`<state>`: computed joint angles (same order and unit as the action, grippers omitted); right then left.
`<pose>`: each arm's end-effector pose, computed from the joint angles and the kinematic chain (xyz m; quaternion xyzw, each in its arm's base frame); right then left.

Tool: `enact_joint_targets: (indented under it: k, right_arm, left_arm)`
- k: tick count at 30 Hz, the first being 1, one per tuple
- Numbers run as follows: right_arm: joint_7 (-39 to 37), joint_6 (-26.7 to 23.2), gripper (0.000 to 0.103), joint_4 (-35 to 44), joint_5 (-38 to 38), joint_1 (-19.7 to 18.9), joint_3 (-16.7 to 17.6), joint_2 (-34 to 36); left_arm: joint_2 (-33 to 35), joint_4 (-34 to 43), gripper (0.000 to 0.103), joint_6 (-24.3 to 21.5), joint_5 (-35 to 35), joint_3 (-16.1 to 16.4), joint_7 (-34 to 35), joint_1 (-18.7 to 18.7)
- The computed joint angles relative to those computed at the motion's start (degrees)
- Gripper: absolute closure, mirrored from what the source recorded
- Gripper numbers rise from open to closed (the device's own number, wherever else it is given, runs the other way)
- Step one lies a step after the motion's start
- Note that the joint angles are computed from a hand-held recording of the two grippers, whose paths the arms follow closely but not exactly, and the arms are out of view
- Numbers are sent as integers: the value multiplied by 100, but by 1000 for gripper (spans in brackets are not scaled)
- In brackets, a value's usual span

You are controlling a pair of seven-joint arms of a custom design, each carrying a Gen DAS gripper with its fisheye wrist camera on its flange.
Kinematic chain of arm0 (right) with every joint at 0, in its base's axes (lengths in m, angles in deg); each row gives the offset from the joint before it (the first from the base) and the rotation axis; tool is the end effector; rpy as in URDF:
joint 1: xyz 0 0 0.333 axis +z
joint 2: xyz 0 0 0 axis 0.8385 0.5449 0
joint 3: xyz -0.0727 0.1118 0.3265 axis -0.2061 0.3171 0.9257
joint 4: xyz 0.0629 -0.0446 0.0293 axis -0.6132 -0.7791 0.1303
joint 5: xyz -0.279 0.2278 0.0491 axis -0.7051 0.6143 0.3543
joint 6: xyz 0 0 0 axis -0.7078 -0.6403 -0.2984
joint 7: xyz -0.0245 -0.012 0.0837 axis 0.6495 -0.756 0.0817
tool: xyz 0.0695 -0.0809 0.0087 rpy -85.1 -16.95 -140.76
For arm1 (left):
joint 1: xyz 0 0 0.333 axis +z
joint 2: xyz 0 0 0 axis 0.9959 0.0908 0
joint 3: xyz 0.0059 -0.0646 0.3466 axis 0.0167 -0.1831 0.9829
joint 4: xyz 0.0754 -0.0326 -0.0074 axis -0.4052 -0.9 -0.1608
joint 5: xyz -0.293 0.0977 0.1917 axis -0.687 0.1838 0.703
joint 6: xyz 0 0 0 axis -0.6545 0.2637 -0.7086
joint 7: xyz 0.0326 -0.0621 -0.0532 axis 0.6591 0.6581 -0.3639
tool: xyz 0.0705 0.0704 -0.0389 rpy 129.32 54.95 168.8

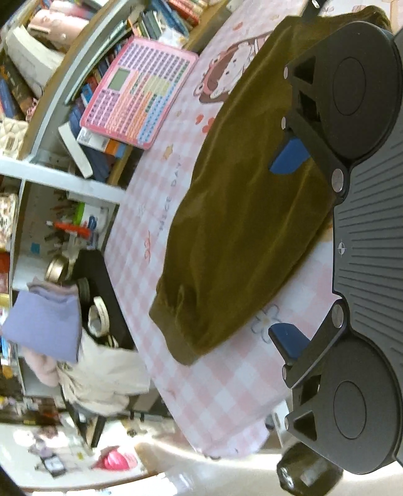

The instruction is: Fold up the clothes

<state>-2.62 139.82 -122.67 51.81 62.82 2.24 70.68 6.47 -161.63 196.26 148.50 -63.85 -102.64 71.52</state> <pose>0.7546 0.2475 0.3805 -0.7753 0.4585 -0.1241 0.4163 0.5935 -0.1733 0.4021 -0.8597 0.3281 -0.2251 0.3202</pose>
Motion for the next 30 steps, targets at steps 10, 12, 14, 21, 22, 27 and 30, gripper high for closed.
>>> enact_joint_targets:
  k: [10, 12, 14, 21, 22, 27, 30]
  right_arm:
    - [1385, 580, 20, -427, -681, 1213, -991, -304]
    - [1757, 658, 19, -519, -858, 1490, -1233, -345]
    - [2140, 705, 19, -583, -1016, 1760, -1483, -363]
    - [3539, 562, 19, -489, -1782, 2949, -2757, -188]
    - [3607, 517, 19, -435, -1921, 3042, -2829, -141]
    - [3756, 181, 19, -127, -2497, 3169, -2821, 26]
    - [3941, 19, 21, 124, -2813, 3262, -2876, 169]
  left_arm:
    - [-176, -499, 0, 2221, 1689, 300, -716, 770]
    - [-165, -512, 0, 2851, 2220, 376, -1024, 1051]
    - [-100, -500, 0, 3380, 2353, 358, -1007, 1380]
    - [171, -639, 1, 4782, 1769, 824, -971, 1907]
    - [195, -740, 1, 4915, 1419, 807, -828, 2028]
    - [527, -1021, 3, 5981, 111, 1423, -563, 1869]
    - [633, -1118, 5, 6234, -594, 1520, -104, 1794]
